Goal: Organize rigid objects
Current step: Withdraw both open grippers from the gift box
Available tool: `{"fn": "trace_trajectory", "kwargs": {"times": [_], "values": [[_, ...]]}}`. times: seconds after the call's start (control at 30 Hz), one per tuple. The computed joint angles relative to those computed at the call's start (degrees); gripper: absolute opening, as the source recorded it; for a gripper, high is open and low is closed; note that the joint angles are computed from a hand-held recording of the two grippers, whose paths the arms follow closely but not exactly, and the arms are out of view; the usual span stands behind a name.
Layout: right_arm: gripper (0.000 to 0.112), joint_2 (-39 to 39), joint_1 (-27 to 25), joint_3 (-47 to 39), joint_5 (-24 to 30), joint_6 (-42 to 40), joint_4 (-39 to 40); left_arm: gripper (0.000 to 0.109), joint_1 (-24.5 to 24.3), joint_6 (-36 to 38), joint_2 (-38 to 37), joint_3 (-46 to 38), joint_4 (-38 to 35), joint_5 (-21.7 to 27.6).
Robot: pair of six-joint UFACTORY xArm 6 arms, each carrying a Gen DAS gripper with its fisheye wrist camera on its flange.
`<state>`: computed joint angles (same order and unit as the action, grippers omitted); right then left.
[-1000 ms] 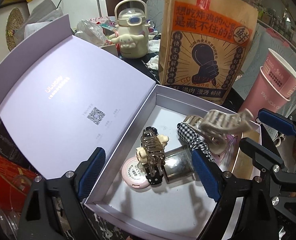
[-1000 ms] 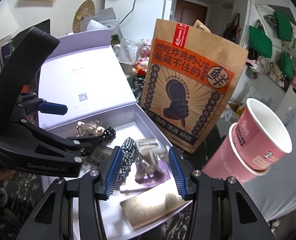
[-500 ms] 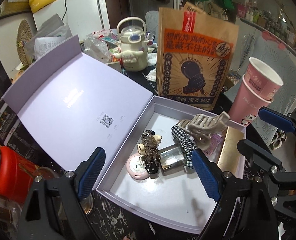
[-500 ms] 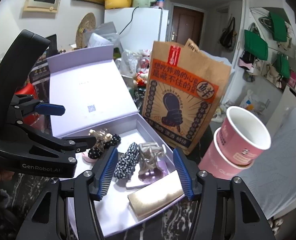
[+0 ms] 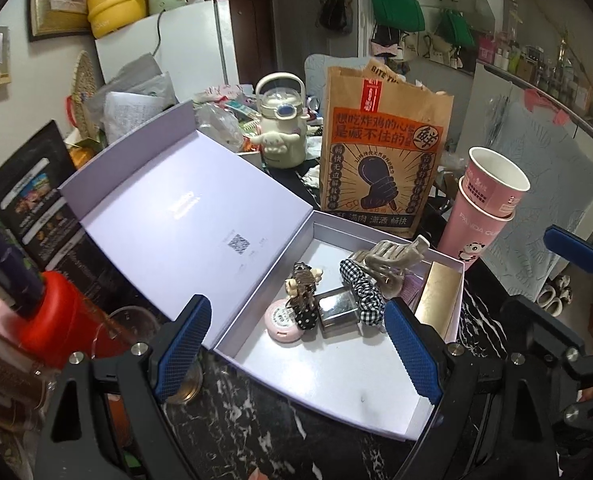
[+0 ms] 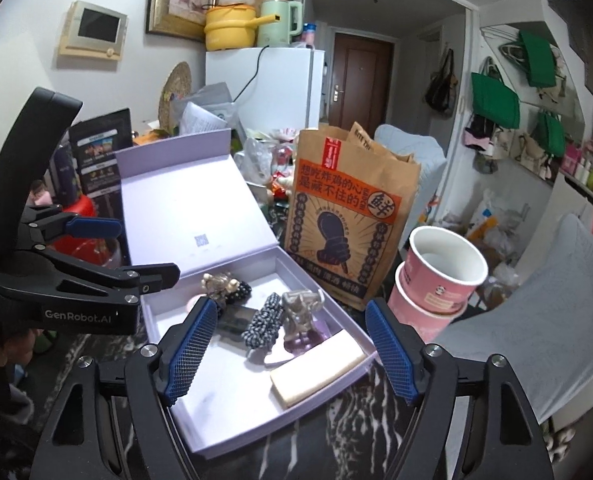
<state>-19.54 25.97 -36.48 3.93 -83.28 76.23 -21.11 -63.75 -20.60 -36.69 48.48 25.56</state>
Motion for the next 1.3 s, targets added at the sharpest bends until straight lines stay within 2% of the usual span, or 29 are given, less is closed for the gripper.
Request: {"fn": "trace_trajectory", "kwargs": {"times": [0.13,0.4,0.5,0.67,0.77,0.97,1.07,1.3], "values": [[0.078,-4.0,0.4,3.3,-0.8,3.5,-2.9,0.089,-1.6,-1.6,-3.3,1.9,0.7,2.0],[0.080,-11.1,0.2,10.4,-1.5,17.5,-15.6,0.089,-7.5,-5.5,-9.9,5.1,3.7,9.4],[0.080,-13.3,0.3,13.4,-2.5,24.4,-22.5,0.089,-9.1,-6.9,-12.4,6.8,4.2,10.3],[0.084,-16.9,-2.1,17.5,0.2,38.1,-35.1,0.089,-12.4,-10.3,-15.6,9.1,6.0,12.9],[0.084,-18.6,-2.5,19.7,-0.2,42.7,-39.2,0.089,-14.2,-12.1,-17.1,10.3,6.5,14.4],[0.084,-22.9,-4.7,24.0,-0.3,55.0,-52.6,0.089,-16.9,-13.5,-18.6,11.7,6.6,16.3],[0.084,-24.8,-5.5,25.3,0.3,58.0,-55.7,0.089,-17.4,-13.9,-19.3,12.4,6.0,15.8],[0.084,-25.7,-6.0,26.0,1.8,58.5,-56.7,0.089,-19.1,-13.8,-18.6,12.6,4.7,14.8]]}}
